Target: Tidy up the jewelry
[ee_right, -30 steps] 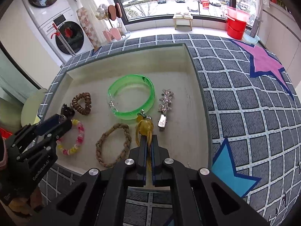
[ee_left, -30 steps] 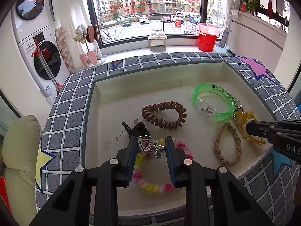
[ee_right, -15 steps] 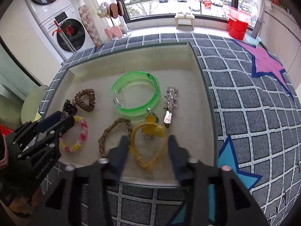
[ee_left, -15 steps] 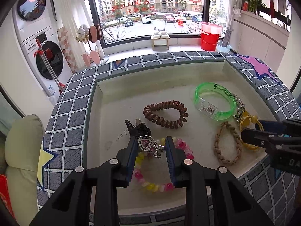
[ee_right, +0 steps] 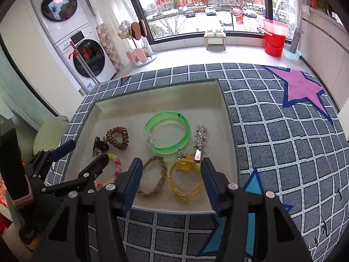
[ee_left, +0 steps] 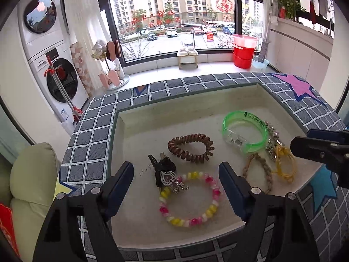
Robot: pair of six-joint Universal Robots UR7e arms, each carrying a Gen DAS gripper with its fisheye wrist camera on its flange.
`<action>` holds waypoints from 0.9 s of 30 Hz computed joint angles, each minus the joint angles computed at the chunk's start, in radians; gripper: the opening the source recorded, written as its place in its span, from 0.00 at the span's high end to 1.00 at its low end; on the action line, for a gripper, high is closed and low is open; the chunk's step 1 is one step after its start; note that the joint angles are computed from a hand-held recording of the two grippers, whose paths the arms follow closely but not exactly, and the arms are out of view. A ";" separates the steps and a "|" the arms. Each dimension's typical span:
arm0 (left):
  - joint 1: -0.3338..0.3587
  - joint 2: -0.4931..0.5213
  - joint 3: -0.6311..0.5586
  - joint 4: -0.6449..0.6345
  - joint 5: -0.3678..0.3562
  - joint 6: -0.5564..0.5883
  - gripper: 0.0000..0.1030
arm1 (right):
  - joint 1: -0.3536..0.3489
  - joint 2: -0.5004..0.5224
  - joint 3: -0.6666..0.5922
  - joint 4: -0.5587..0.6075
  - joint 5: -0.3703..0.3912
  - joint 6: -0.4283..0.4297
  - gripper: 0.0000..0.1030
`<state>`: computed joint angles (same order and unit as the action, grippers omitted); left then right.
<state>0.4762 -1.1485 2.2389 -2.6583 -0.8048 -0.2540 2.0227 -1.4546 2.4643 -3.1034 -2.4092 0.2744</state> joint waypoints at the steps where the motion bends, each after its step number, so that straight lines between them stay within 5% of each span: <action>1: 0.001 -0.002 -0.002 0.004 -0.002 -0.004 0.11 | 0.001 -0.001 0.000 0.002 -0.002 0.001 0.42; 6: -0.004 -0.018 0.006 0.017 0.006 -0.019 0.11 | 0.006 -0.004 0.004 0.007 0.001 0.017 0.42; 9: -0.004 -0.033 0.009 0.026 -0.001 -0.028 0.11 | 0.012 -0.003 0.010 0.000 0.000 0.027 0.30; 12: -0.010 -0.046 0.015 0.042 0.005 -0.035 0.11 | 0.021 0.000 0.014 -0.002 -0.002 0.037 0.30; 14: -0.013 -0.057 0.018 0.060 0.008 -0.045 0.00 | 0.024 0.002 0.014 -0.003 -0.003 0.041 0.30; 16: -0.020 -0.070 0.028 0.057 0.015 -0.055 0.00 | 0.035 0.009 0.016 -0.004 -0.015 0.050 0.19; 21: -0.039 -0.111 0.044 0.100 0.017 -0.088 0.00 | 0.074 0.035 0.014 0.027 -0.087 0.097 0.18; 24: -0.056 -0.145 0.062 0.131 0.025 -0.125 0.00 | 0.093 0.051 0.027 0.001 -0.116 0.111 0.00; 27: -0.077 -0.187 0.094 0.153 0.033 -0.157 0.00 | 0.101 0.054 0.050 -0.032 -0.114 0.119 0.00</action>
